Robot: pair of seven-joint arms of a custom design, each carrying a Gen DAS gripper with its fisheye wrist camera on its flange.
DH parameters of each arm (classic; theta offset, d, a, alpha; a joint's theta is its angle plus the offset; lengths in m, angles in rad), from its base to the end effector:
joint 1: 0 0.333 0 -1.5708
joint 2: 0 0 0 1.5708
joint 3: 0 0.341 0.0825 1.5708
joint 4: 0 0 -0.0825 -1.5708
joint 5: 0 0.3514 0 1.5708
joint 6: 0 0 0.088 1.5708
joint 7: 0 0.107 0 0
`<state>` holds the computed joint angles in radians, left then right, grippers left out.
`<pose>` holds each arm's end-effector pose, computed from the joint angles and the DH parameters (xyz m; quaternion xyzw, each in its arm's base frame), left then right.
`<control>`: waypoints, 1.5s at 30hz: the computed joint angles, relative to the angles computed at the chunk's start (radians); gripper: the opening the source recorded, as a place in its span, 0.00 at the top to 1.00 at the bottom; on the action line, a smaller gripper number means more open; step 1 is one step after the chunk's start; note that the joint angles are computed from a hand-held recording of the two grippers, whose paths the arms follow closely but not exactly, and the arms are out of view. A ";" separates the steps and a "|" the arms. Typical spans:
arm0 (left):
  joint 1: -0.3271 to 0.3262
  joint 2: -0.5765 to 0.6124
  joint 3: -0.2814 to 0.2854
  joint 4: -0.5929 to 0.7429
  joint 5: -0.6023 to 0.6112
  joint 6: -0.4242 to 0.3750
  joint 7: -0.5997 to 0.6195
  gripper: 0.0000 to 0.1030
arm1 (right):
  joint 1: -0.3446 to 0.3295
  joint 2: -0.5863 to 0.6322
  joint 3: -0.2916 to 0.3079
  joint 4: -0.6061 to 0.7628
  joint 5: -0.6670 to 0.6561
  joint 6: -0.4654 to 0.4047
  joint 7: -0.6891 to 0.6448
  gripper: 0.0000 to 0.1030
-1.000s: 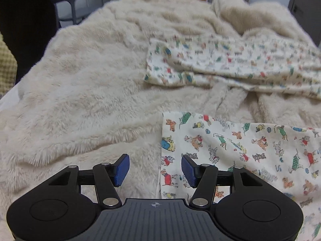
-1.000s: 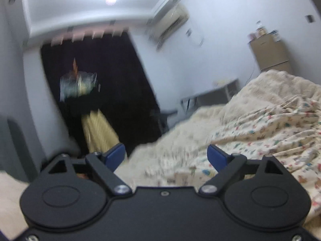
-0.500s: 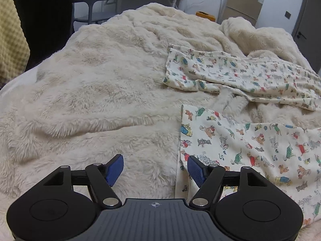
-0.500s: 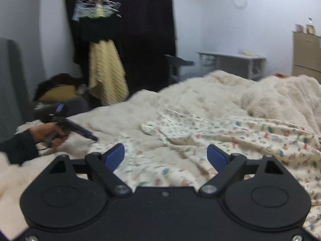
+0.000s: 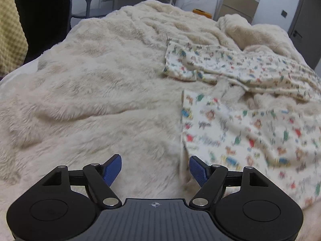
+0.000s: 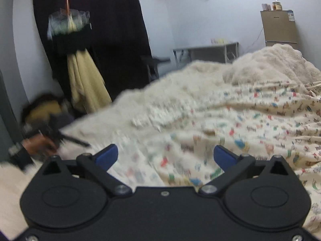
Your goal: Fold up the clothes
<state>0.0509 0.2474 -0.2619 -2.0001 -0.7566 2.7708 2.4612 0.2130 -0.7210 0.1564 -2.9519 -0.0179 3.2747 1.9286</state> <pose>0.6053 -0.0880 0.4326 -0.5061 0.7921 -0.3243 0.1060 0.2798 0.1177 0.5125 -0.6290 0.5977 -0.2547 0.4269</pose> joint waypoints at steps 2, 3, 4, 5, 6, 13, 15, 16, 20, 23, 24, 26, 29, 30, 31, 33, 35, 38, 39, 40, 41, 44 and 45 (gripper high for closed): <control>0.038 -0.004 -0.014 0.004 -0.053 -0.064 0.073 0.32 | 0.015 0.029 0.004 0.007 0.022 -0.015 -0.002 0.01; 0.048 -0.006 -0.012 0.005 -0.075 -0.091 0.102 0.32 | 0.012 0.033 0.011 0.009 0.024 -0.023 0.001 0.01; 0.057 -0.006 -0.012 0.007 -0.107 -0.117 0.134 0.32 | 0.005 0.035 0.023 0.014 0.024 -0.038 0.012 0.01; 0.072 -0.002 -0.013 0.014 -0.153 -0.165 0.177 0.32 | 0.004 0.034 0.024 0.016 0.024 -0.039 0.011 0.01; 0.084 0.004 -0.010 0.025 -0.194 -0.220 0.206 0.32 | 0.000 0.032 0.030 0.019 0.024 -0.043 0.018 0.01; 0.086 0.070 0.015 0.080 -0.382 -0.444 0.374 0.88 | -0.009 0.046 0.041 0.033 0.014 -0.062 0.038 0.01; 0.077 0.064 0.016 0.092 -0.425 -0.427 0.403 0.93 | 0.002 0.049 0.022 0.032 0.011 -0.055 0.033 0.01; 0.074 0.058 0.016 0.098 -0.455 -0.414 0.425 0.93 | 0.009 0.048 0.013 0.032 0.011 -0.055 0.028 0.02; 0.091 0.021 0.032 0.144 -0.642 -0.372 0.471 0.94 | 0.076 0.059 -0.068 0.062 0.013 -0.064 -0.009 0.12; 0.109 -0.030 0.069 0.131 -0.650 -0.448 0.518 0.94 | 0.151 0.060 -0.149 0.103 0.014 -0.071 -0.067 0.11; 0.113 -0.041 0.082 0.122 -0.633 -0.481 0.527 0.94 | 0.177 0.062 -0.175 0.120 0.015 -0.083 -0.097 0.11; 0.140 -0.074 0.113 0.071 -0.588 -0.609 0.578 0.93 | 0.233 0.066 -0.234 0.165 -0.012 -0.135 -0.140 0.11; 0.164 -0.093 0.155 0.008 -0.515 -0.747 0.651 0.68 | 0.301 0.105 -0.310 0.290 -0.010 -0.267 -0.268 0.06; 0.160 -0.094 0.162 -0.006 -0.500 -0.732 0.647 0.48 | 0.318 0.142 -0.328 0.357 0.008 -0.332 -0.325 0.04; 0.156 -0.091 0.167 -0.009 -0.495 -0.719 0.632 0.46 | 0.334 0.171 -0.346 0.402 0.004 -0.380 -0.354 0.04; 0.151 -0.047 0.169 0.030 -0.507 -0.701 0.525 0.45 | 0.335 0.266 -0.350 0.526 0.048 -0.505 -0.439 0.04; 0.141 -0.011 0.159 0.074 -0.503 -0.669 0.434 0.42 | 0.360 0.350 -0.374 0.620 0.104 -0.594 -0.482 0.04; 0.108 0.064 0.132 0.177 -0.411 -0.591 0.267 0.37 | 0.378 0.492 -0.399 0.755 0.215 -0.689 -0.558 0.07; 0.096 0.093 0.123 0.216 -0.366 -0.576 0.215 0.37 | 0.368 0.513 -0.394 0.785 0.230 -0.733 -0.570 0.07; 0.075 0.139 0.113 0.270 -0.307 -0.556 0.151 0.37 | 0.372 0.560 -0.400 0.827 0.236 -0.761 -0.557 0.13; 0.052 0.200 0.106 0.343 -0.248 -0.549 0.075 0.37 | 0.360 0.626 -0.396 0.894 0.251 -0.817 -0.550 0.15; 0.045 0.355 0.072 0.527 -0.193 -0.612 -0.121 0.38 | 0.316 0.740 -0.371 0.999 0.285 -0.919 -0.522 0.30; 0.045 0.387 0.062 0.566 -0.178 -0.625 -0.166 0.58 | 0.303 0.753 -0.361 1.009 0.298 -0.938 -0.521 0.44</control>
<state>0.0959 0.6347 -0.2001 -1.4345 -0.9348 2.1457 2.2950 0.5156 0.0315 -0.2046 -1.9431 0.2796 2.3367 1.4071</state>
